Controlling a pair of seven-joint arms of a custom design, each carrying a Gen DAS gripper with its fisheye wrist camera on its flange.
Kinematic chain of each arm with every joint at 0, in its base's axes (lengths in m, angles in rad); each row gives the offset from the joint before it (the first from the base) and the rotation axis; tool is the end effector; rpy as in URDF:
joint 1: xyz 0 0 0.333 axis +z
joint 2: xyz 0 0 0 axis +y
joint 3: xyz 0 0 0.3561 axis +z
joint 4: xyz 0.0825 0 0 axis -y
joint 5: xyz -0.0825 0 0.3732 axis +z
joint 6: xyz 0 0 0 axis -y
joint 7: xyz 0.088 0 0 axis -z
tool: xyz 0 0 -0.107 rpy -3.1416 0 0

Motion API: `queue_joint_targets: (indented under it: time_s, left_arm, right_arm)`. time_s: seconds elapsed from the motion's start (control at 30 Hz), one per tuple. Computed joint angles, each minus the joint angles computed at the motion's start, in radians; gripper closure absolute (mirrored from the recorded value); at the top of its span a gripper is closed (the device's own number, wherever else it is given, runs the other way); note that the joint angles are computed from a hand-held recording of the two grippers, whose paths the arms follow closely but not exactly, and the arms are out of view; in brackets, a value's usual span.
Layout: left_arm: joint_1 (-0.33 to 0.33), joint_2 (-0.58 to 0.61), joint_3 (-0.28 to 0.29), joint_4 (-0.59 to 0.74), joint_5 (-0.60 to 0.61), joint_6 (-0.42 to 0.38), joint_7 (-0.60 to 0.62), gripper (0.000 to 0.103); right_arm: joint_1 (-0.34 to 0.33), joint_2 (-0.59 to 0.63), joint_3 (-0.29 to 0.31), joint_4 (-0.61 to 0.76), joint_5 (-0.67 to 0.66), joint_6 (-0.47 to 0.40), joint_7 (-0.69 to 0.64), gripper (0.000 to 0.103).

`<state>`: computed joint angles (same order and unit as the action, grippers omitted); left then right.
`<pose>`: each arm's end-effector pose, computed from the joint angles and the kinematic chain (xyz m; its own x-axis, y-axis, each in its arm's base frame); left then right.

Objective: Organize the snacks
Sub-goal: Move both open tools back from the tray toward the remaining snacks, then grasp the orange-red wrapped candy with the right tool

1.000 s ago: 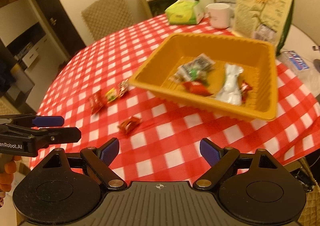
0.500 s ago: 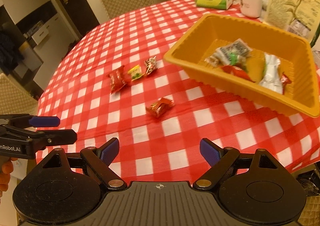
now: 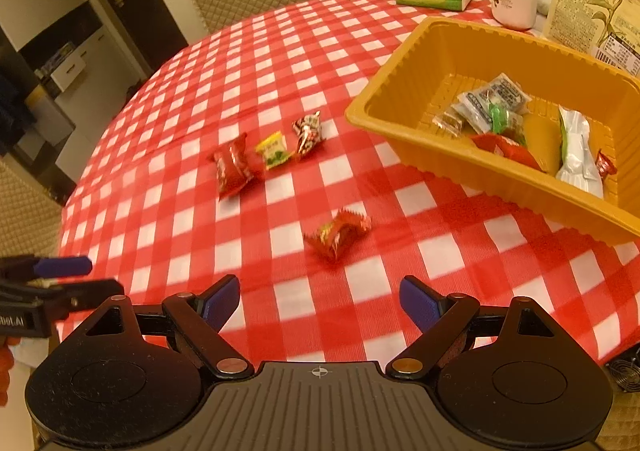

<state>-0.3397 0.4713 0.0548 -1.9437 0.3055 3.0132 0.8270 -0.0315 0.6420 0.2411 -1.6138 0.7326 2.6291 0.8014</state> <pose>0.6404 -0.2152 0.3474 0.0945 -0.9770 0.1913 -0.8223 -0.1849 -0.5381 0.7305 0.1036 0.3322 0.3908 -0.8440 -0.3673 -0.8392 -0.1629 -0.5188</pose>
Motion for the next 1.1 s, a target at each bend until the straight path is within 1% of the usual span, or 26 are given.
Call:
queue_joint_targets:
  time_s: [0.1, 0.17, 0.2, 0.33, 0.57, 0.73, 0.87, 0.93, 0.97, 1.0, 1.1]
  left_arm:
    - [0.017, 0.012, -0.011, 0.011, -0.009, 0.001, 0.016, 0.015]
    - [0.029, 0.019, -0.018, 0.018, -0.016, 0.002, 0.032, 0.015]
    - [0.031, 0.023, -0.018, 0.022, -0.019, 0.000, 0.038, 0.015]
    - [0.039, 0.034, -0.017, 0.034, -0.031, 0.000, 0.054, 0.015]
    - [0.048, 0.044, -0.008, 0.041, -0.047, -0.005, 0.067, 0.015]
    - [0.056, 0.049, -0.009, 0.047, -0.054, -0.006, 0.076, 0.015]
    - [0.062, 0.056, -0.019, 0.059, -0.060, 0.003, 0.095, 0.015]
    - [0.067, 0.063, -0.027, 0.070, -0.066, 0.004, 0.109, 0.016]
    - [0.070, 0.068, -0.033, 0.077, -0.070, 0.003, 0.117, 0.016]
    - [0.073, 0.073, -0.038, 0.086, -0.074, 0.001, 0.125, 0.016]
    - [0.071, 0.088, -0.044, 0.109, -0.077, -0.003, 0.150, 0.017]
  right_arm:
    - [0.021, 0.024, -0.009, 0.033, -0.018, 0.018, 0.033, 0.017]
    - [0.035, 0.041, -0.014, 0.054, -0.037, 0.036, 0.057, 0.024]
    - [0.042, 0.051, -0.017, 0.067, -0.050, 0.038, 0.074, 0.031]
    - [0.063, 0.092, -0.029, 0.119, -0.103, 0.036, 0.160, 0.041]
    - [0.086, 0.137, -0.039, 0.173, -0.198, 0.038, 0.264, 0.047]
    - [0.100, 0.161, -0.050, 0.202, -0.258, 0.036, 0.317, 0.055]
    - [0.107, 0.167, -0.052, 0.202, -0.303, 0.053, 0.330, 0.060]
    - [0.107, 0.166, -0.050, 0.195, -0.323, 0.065, 0.323, 0.066]
    - [0.104, 0.164, -0.045, 0.189, -0.329, 0.072, 0.316, 0.068]
    - [0.100, 0.163, -0.041, 0.184, -0.334, 0.076, 0.309, 0.071]
    - [0.078, 0.162, -0.017, 0.177, -0.333, 0.078, 0.279, 0.074]
